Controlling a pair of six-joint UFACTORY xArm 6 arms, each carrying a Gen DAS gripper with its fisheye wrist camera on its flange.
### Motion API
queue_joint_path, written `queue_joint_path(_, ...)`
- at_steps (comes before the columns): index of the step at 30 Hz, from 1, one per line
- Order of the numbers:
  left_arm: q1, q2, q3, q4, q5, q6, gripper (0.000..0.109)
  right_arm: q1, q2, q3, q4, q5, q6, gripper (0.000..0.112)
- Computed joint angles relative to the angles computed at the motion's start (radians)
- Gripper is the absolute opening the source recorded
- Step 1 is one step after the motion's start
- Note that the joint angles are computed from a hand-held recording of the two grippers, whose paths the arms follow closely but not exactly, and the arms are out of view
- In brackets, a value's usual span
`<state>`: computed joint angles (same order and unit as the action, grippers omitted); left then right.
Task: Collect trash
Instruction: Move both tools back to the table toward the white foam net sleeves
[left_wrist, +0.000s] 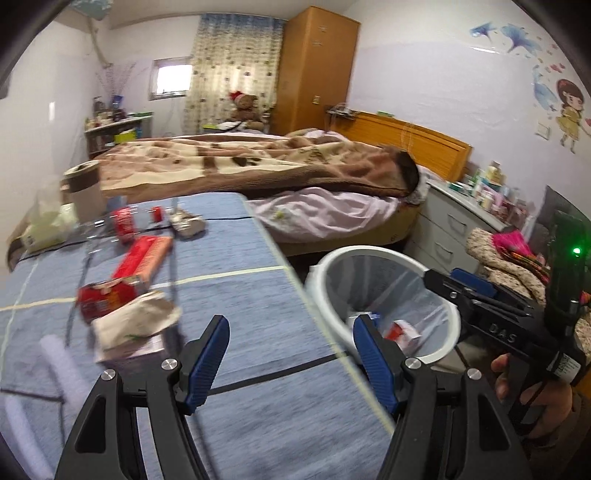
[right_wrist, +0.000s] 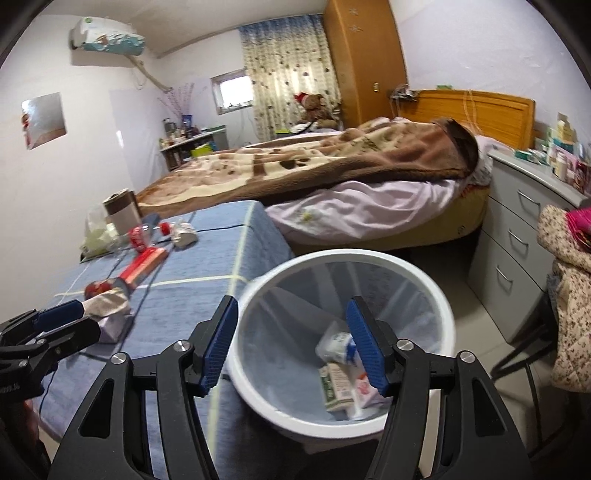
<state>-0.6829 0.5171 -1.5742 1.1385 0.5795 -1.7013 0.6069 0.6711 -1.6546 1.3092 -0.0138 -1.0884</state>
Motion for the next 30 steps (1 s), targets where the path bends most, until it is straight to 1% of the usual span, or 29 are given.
queue_joint_path(1, -0.003, -0.024, 0.034, 0.021, 0.016, -0.035, 0.069, 0.006, 0.002, -0.008, 0.029, 0.008, -0.033, 0.066)
queue_joint_path(3, -0.004, -0.082, 0.114, 0.054, 0.04, -0.1, 0.069, 0.016, 0.007, -0.018, 0.04, 0.02, -0.053, 0.067)
queue_joint_path(6, -0.012, -0.148, 0.201, 0.072, 0.095, -0.161, 0.069, 0.034, 0.017, -0.034, 0.034, 0.039, -0.06, 0.067)
queue_joint_path(9, -0.019, -0.22, 0.298, 0.087, 0.144, -0.234, 0.069, 0.051, 0.023, -0.053, 0.076, 0.073, -0.111, 0.067)
queue_joint_path(11, -0.024, -0.267, 0.362, 0.09, 0.174, -0.279, 0.069, 0.064, 0.028, -0.064, 0.075, 0.089, -0.121, 0.067)
queue_joint_path(14, -0.038, -0.336, 0.446, 0.071, 0.251, -0.323, 0.069, 0.086, 0.042, -0.087, 0.046, 0.115, -0.115, 0.067)
queue_joint_path(16, -0.036, -0.38, 0.504, 0.079, 0.25, -0.365, 0.069, 0.096, 0.047, -0.098, 0.048, 0.139, -0.128, 0.067)
queue_joint_path(19, -0.039, -0.433, 0.573, 0.048, 0.294, -0.395, 0.069, 0.118, 0.06, -0.118, 0.039, 0.161, -0.138, 0.067)
queue_joint_path(23, -0.047, -0.503, 0.665, 0.017, 0.346, -0.441, 0.069, 0.139, 0.084, -0.145, -0.045, 0.202, -0.077, 0.067)
queue_joint_path(25, -0.055, -0.515, 0.686, -0.008, 0.38, -0.448, 0.069, 0.148, 0.09, -0.152, -0.075, 0.217, -0.053, 0.067)
queue_joint_path(30, -0.046, -0.554, 0.772, -0.045, 0.353, -0.498, 0.069, 0.174, 0.101, -0.162, -0.154, 0.245, -0.006, 0.067)
